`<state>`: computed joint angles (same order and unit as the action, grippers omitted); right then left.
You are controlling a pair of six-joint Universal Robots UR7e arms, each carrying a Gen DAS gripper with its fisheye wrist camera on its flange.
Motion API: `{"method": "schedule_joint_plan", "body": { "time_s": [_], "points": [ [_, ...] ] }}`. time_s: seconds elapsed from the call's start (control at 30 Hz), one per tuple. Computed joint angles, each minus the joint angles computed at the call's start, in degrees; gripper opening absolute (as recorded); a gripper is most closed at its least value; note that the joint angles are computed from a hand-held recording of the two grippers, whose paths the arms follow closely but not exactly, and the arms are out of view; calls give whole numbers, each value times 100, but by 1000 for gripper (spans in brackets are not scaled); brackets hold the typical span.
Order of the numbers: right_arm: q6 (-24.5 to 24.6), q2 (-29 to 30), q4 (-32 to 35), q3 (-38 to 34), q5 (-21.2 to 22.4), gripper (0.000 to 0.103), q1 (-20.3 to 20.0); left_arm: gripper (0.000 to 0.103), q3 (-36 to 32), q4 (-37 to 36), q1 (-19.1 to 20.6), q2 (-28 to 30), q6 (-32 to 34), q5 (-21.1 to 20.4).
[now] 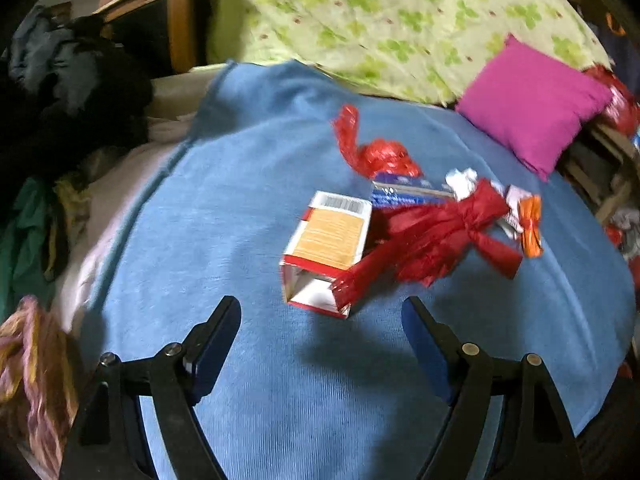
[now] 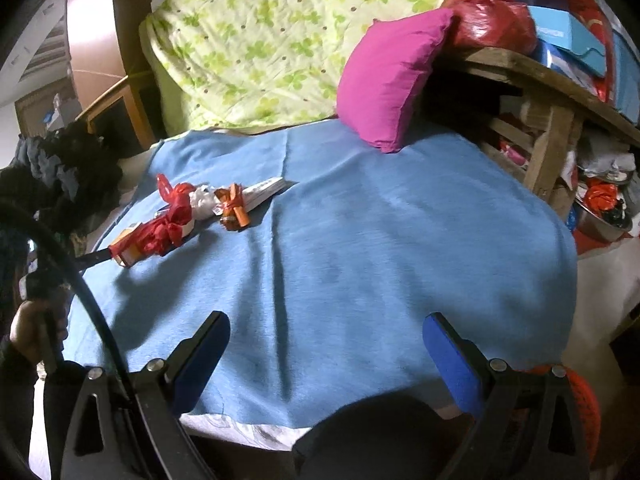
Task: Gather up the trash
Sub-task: 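Grasp the white-and-orange paper box with the left gripper while the right gripper grasps the red ribbon bow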
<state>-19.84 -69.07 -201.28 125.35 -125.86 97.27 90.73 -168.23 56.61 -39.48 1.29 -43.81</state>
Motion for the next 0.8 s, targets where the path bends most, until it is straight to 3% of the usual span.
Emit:
{"method": "schedule_joint_plan", "body": {
  "time_s": [0.1,0.47,0.53,0.57,0.67,0.8],
  "points": [
    [-24,161,98,-154,-20,99,55,83,-233,134,98,146,306,-218],
    [-120,733,564,-814,13,99,63,83,-717,71,329,479,383,-49],
    [-163,926,671,-1022,77,99,74,73,-757,-34,369,512,378,-153],
    [-180,1009,734,-1123,133,99,74,52,-779,9,389,512,370,-233],
    [-184,1306,981,-1479,350,99,96,53,-761,-54,405,500,354,-265],
    [-204,1759,1310,-2101,694,99,146,53,-559,-495,304,461,459,261]
  ]
}}
